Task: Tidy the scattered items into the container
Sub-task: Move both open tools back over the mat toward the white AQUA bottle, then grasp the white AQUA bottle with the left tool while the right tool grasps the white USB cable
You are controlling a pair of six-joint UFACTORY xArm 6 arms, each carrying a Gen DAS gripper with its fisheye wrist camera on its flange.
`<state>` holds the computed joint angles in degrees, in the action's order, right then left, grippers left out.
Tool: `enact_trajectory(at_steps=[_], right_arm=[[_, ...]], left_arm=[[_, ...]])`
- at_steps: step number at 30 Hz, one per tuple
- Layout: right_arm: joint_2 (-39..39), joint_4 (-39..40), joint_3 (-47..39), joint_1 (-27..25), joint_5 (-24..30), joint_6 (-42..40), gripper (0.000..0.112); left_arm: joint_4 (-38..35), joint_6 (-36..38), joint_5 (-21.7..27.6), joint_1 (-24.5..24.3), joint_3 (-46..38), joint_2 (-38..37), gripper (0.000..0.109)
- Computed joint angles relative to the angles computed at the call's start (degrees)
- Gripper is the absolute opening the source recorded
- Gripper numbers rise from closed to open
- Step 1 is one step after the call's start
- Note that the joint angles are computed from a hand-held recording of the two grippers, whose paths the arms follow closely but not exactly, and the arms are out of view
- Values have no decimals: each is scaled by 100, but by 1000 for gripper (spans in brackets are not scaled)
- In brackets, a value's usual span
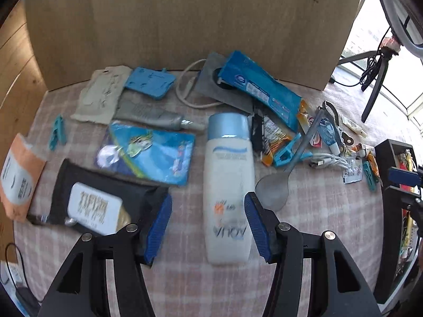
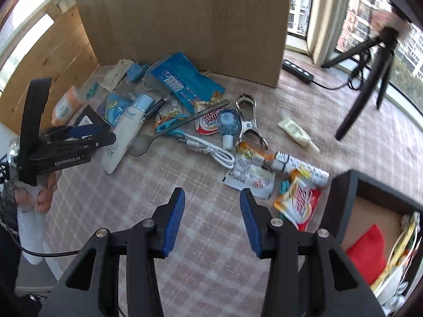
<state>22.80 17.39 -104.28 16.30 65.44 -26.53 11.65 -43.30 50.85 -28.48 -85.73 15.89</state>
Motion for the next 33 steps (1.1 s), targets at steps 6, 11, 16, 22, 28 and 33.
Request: enact_trajectory(at_steps=[6, 11, 16, 22, 28, 33], right_arm=[[800, 178, -1018, 51, 520, -412, 43], [1276, 89, -1591, 110, 675, -666, 43], [1607, -125, -1951, 271, 737, -951, 43], [2035, -264, -2456, 401, 722, -1030, 43], [2594, -390, -3301, 457, 1097, -995, 42], [2328, -226, -2865, 384, 1193, -692, 23]], left_arm=[[-263, 387, 258, 59, -660, 521, 55], [-379, 514, 384, 49, -938, 793, 47], [-190, 437, 363, -9, -935, 847, 45], [-189, 495, 250, -11, -814, 778, 45], [-163, 464, 223, -31, -809, 781, 45], [-121, 302, 19, -73, -429, 539, 45]])
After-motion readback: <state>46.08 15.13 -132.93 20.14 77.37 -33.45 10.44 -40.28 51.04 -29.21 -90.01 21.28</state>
